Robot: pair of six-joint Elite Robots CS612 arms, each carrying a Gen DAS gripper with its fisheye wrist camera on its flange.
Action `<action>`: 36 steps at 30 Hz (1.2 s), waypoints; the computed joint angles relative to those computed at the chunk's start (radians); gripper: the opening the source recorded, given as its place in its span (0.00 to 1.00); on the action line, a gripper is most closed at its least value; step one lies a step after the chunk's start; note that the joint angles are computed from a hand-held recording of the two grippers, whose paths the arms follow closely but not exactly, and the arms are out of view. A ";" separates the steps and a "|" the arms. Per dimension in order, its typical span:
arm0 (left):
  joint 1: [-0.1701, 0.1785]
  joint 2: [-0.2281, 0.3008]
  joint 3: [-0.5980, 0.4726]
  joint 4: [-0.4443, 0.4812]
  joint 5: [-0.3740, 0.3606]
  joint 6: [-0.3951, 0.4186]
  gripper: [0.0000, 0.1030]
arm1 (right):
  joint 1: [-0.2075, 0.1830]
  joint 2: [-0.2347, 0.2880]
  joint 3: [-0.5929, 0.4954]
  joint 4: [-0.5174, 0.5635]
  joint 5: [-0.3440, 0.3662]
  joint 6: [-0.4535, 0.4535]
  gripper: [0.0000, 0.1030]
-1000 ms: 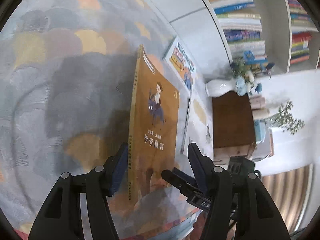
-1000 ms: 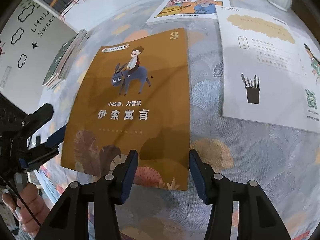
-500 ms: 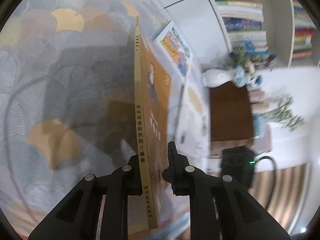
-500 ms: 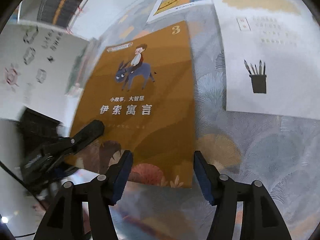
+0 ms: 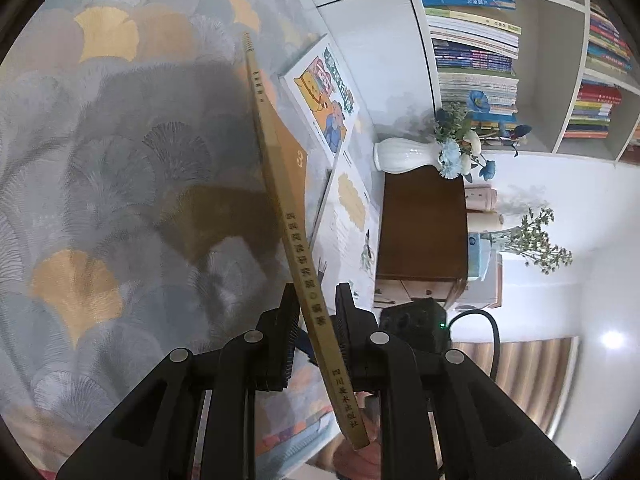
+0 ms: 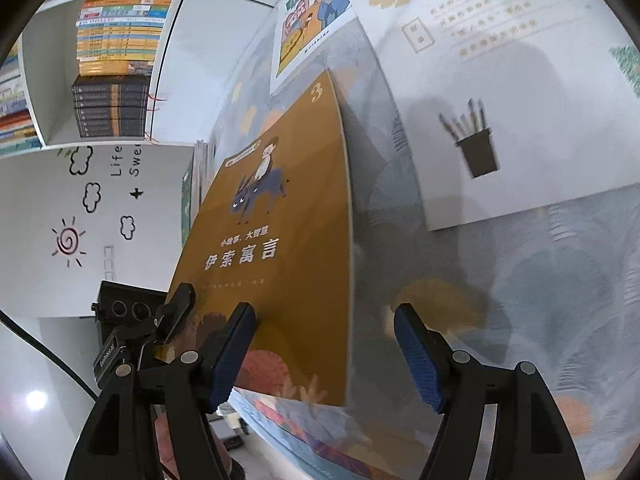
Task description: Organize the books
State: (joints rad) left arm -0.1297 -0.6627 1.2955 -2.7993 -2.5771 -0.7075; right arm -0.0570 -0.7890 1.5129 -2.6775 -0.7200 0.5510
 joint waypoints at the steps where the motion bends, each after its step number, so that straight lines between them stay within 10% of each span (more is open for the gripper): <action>1: 0.002 0.004 -0.004 0.002 -0.014 -0.005 0.13 | 0.002 0.008 -0.001 -0.022 0.014 0.027 0.69; 8: 0.014 0.026 -0.038 0.065 -0.112 0.020 0.13 | -0.011 0.058 0.017 -0.287 0.126 0.300 0.71; 12: 0.013 0.001 -0.052 0.260 -0.070 0.224 0.13 | -0.003 0.073 0.013 -0.423 0.116 0.400 0.36; 21: 0.003 -0.051 -0.114 0.565 0.139 0.696 0.14 | 0.060 -0.018 0.004 -0.254 -0.156 0.082 0.30; 36: 0.096 -0.017 -0.239 0.538 0.063 0.797 0.16 | 0.164 0.009 -0.206 -0.161 -0.343 -0.054 0.30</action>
